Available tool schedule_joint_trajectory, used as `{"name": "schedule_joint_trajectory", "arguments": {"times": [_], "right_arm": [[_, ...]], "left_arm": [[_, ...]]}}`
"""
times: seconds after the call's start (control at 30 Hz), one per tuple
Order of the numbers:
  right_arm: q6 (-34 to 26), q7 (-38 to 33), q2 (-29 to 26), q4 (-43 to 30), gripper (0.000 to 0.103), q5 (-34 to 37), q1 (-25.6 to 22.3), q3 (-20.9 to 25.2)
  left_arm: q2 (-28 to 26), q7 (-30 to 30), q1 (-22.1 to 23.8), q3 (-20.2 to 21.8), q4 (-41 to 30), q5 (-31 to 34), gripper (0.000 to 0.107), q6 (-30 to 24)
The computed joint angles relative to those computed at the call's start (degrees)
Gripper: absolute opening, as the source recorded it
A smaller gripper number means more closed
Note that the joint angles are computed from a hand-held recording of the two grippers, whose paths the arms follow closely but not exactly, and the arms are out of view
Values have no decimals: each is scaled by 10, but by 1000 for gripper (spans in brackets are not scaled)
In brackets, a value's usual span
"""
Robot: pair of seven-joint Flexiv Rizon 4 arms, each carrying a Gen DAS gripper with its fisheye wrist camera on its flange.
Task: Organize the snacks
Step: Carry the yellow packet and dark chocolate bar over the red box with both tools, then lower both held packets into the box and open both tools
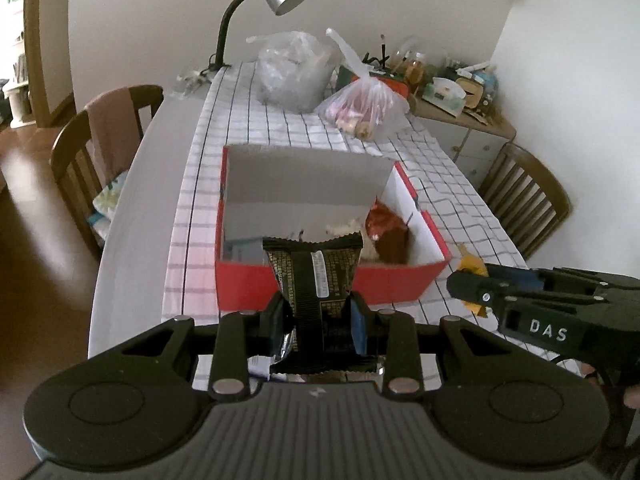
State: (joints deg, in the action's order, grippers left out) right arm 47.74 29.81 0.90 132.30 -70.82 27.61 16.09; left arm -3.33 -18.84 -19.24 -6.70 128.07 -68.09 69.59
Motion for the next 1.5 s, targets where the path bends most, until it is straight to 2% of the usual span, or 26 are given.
{"name": "schedule_joint_trajectory", "arguments": {"times": [0.27,0.57,0.8,1.13,1.5], "right_arm": [[68,-30,-8,-1,36,-36,-46,-36],[163,-62,-45,-7,36,-63,-102,-72],[233,-85,-79,-15,36,-66,-134,-97],[285,-177,-136,-35,36,0,-139,-123],[321,-270,-181,-57,36,92,-111,-150]], "left_arm": [[-62,-78,8,-21,-65,91,32,25],[-141,-240,36,-27,-153,281,32,3],[-204,-360,39,-13,-236,421,32,-29],[-276,-474,20,16,-348,560,32,-102],[-321,-518,7,27,-414,626,32,-175]]}}
